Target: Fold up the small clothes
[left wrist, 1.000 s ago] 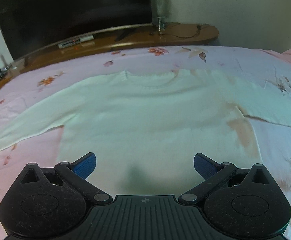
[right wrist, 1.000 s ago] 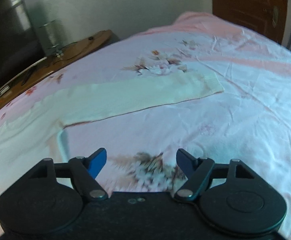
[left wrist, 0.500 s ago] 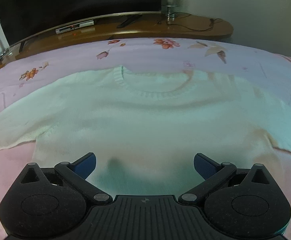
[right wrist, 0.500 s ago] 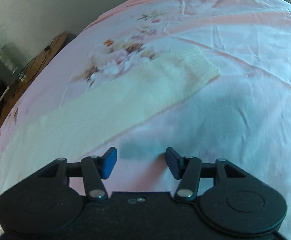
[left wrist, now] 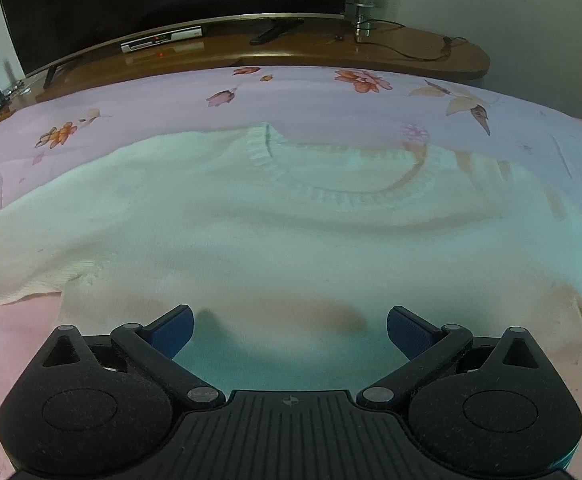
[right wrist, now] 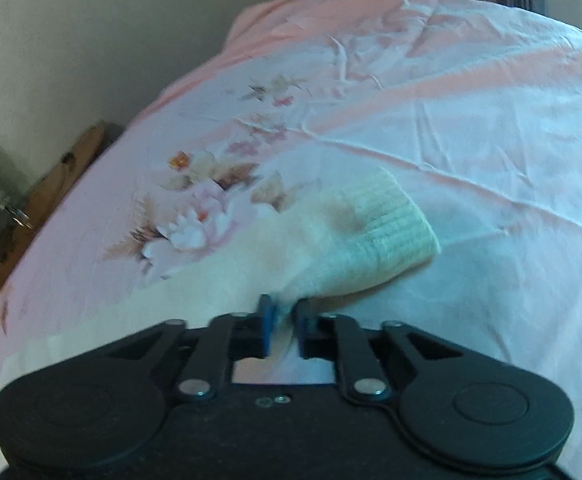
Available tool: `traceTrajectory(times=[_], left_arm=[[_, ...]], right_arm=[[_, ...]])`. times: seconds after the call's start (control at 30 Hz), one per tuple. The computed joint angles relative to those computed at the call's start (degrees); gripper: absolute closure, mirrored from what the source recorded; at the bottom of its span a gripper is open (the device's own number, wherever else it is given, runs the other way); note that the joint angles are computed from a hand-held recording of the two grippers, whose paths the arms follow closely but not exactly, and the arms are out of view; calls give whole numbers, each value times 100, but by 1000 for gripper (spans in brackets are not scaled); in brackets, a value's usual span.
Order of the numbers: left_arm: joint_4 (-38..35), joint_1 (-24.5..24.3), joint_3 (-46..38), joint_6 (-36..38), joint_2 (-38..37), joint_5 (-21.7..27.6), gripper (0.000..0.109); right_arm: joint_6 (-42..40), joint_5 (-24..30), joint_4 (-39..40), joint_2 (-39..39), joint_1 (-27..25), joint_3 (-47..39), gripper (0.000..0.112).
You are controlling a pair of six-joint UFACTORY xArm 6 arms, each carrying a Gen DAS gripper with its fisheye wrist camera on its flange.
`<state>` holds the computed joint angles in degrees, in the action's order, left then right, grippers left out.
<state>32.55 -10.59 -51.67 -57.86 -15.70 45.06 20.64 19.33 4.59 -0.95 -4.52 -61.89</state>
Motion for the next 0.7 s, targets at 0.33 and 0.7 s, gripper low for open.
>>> traceTrajectory(times=[0.33, 0.7], left_arm=[[-125, 582, 549, 260, -954, -64, 6], [-2264, 1780, 1406, 1582, -1966, -473, 6]], right_arm=[[-3681, -756, 3180, -320, 1806, -187, 105], [-5019, 991, 3942, 252, 3677, -604, 80]])
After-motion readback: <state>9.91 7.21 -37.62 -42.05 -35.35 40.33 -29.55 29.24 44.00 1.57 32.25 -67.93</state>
